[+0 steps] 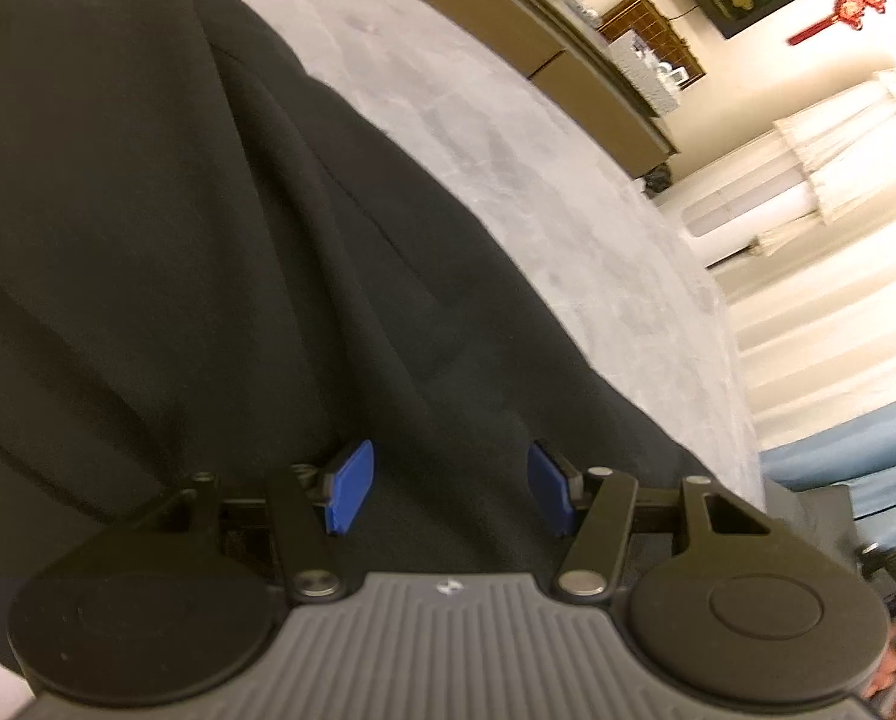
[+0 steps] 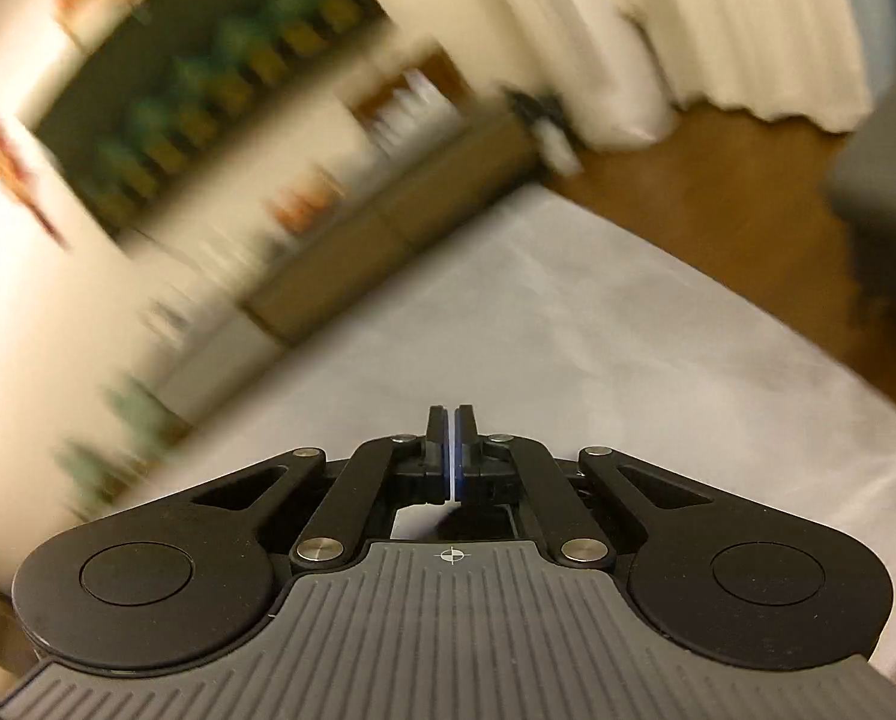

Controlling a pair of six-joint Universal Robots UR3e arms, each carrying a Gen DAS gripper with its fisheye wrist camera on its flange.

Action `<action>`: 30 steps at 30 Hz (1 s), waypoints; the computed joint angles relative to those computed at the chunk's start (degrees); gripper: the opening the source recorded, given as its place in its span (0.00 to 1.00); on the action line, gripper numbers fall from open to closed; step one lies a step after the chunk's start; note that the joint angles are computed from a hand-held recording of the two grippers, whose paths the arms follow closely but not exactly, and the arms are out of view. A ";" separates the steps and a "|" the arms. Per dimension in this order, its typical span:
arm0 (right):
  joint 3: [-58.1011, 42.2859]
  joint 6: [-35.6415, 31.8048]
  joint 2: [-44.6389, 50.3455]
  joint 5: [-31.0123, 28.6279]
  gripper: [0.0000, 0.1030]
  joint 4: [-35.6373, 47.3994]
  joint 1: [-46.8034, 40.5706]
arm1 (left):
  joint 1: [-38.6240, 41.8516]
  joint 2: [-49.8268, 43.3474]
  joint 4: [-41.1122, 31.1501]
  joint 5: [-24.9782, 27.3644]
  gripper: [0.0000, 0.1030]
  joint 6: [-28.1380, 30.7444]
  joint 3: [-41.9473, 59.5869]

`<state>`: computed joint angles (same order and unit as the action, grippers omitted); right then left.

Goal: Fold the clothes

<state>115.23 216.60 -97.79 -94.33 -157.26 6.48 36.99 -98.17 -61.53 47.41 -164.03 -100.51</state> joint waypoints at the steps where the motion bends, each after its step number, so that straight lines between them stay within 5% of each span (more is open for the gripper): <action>1: 0.99 -0.42 1.25 -1.75 0.08 0.76 0.44 | -0.67 0.32 0.75 0.64 0.57 -0.13 -0.27; 4: 15.78 3.02 -2.10 2.24 0.20 -12.17 -0.40 | -1.31 1.93 -0.62 0.53 0.57 2.06 -0.98; 5: 21.34 4.75 -3.17 3.57 0.44 -18.29 0.36 | -1.35 2.16 -1.21 0.31 0.57 2.69 -0.95; 6: 26.56 6.58 -3.29 3.91 0.56 -24.92 1.93 | -1.63 2.30 -1.15 0.44 0.57 2.98 -1.02; 9: 32.40 11.75 -0.55 -1.45 0.56 -32.62 10.50 | -1.98 1.54 -0.86 0.73 0.57 2.91 -0.19; 14: 29.64 8.23 7.22 3.27 0.59 -40.38 10.75 | -3.37 1.08 -0.22 1.31 0.58 2.96 0.19; 16: 25.30 6.18 12.63 4.70 0.51 -40.98 10.74 | -4.05 1.04 1.03 1.79 0.58 2.93 -0.04; 17: 22.96 5.56 15.05 5.33 0.21 -40.52 10.91 | -4.29 -0.21 0.82 1.94 0.58 3.00 1.66; 18: 20.75 5.24 16.87 5.45 0.02 -39.93 11.33 | -4.21 -0.71 0.53 1.92 0.58 3.05 2.41; 24: 19.59 7.98 12.20 -8.47 0.01 -45.09 22.37 | -1.04 0.06 -1.13 0.68 0.58 3.53 1.36; 27: 18.56 14.92 8.34 -19.17 0.01 -33.32 31.02 | -1.09 -0.72 -2.81 -0.49 0.58 3.19 2.62; 30: 16.36 18.95 9.89 -21.01 0.05 -24.45 34.14 | -2.45 -0.84 -3.14 -0.27 0.59 3.76 2.90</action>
